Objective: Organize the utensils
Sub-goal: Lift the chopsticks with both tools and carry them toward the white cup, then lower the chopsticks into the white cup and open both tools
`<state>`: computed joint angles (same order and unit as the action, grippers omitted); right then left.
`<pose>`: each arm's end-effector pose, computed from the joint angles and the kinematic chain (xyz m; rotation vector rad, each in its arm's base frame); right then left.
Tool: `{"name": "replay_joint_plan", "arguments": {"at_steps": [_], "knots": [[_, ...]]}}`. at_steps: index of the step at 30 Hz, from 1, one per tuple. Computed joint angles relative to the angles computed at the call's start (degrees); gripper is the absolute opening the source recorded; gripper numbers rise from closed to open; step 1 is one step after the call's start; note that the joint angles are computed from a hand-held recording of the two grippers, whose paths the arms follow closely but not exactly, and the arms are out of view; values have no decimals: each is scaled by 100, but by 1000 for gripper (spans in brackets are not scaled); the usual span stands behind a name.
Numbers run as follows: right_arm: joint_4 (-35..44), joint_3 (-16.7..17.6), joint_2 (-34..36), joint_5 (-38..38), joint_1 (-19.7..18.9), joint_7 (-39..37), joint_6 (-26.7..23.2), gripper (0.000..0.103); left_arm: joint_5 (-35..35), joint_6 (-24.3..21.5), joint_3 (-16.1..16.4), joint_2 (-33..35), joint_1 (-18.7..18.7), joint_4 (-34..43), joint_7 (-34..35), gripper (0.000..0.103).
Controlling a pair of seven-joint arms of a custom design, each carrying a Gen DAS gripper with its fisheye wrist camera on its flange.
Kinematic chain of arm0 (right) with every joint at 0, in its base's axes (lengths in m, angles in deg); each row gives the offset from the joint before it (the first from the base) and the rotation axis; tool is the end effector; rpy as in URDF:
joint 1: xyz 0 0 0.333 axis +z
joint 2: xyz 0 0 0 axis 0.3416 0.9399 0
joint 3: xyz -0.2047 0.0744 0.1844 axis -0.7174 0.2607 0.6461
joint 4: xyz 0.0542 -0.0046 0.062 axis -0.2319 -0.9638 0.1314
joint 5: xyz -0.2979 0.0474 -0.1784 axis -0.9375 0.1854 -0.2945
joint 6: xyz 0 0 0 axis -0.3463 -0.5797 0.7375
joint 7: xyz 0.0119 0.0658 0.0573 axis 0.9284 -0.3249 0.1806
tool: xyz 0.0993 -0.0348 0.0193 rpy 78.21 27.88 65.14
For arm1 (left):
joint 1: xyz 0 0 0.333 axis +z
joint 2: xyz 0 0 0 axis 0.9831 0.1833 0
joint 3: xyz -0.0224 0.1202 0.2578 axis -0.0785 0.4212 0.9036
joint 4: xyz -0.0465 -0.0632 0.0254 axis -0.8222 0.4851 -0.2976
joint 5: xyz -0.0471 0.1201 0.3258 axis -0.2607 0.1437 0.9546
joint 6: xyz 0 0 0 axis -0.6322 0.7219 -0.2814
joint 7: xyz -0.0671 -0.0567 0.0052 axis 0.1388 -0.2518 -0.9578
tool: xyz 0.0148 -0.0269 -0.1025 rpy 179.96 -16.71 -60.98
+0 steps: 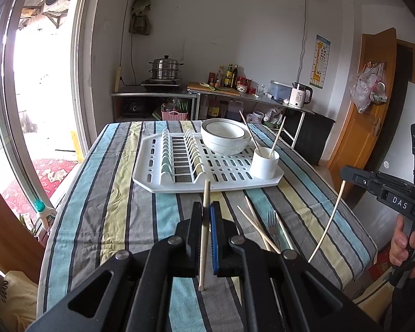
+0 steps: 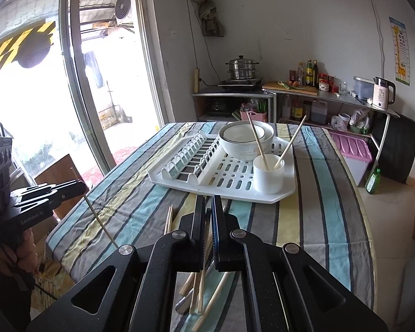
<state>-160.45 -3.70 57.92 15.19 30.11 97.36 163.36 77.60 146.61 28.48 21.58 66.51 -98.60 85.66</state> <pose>0.5858 0.1418 0.5280 -1.9166 0.9930 -0.3810 0.4562 -0.2868 0.5192 -1.7451 1.5611 -0.9708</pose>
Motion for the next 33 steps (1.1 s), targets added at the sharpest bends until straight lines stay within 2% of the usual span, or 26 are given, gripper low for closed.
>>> {"name": "replay_joint_plan", "arguments": {"at_steps": [10,15,23,27,33], "knots": [[-8,-52,-97,185,-9,-233,-16,4,-129,20,-8,-3,3,95,113,6],[307,-67,55,144,-43,-173,7,4,-278,62,35,277,-46,539,437,6],[1342,63,732,-220,-219,261,128,3,-871,-84,336,1368,-437,2085,1560,6],[2145,162,1296,-599,-348,750,127,3,-1310,-149,512,2029,-650,3051,2203,6],[3637,361,2300,-1298,-526,1598,-131,4,-2144,-375,666,3153,-863,4717,3262,6]]}}
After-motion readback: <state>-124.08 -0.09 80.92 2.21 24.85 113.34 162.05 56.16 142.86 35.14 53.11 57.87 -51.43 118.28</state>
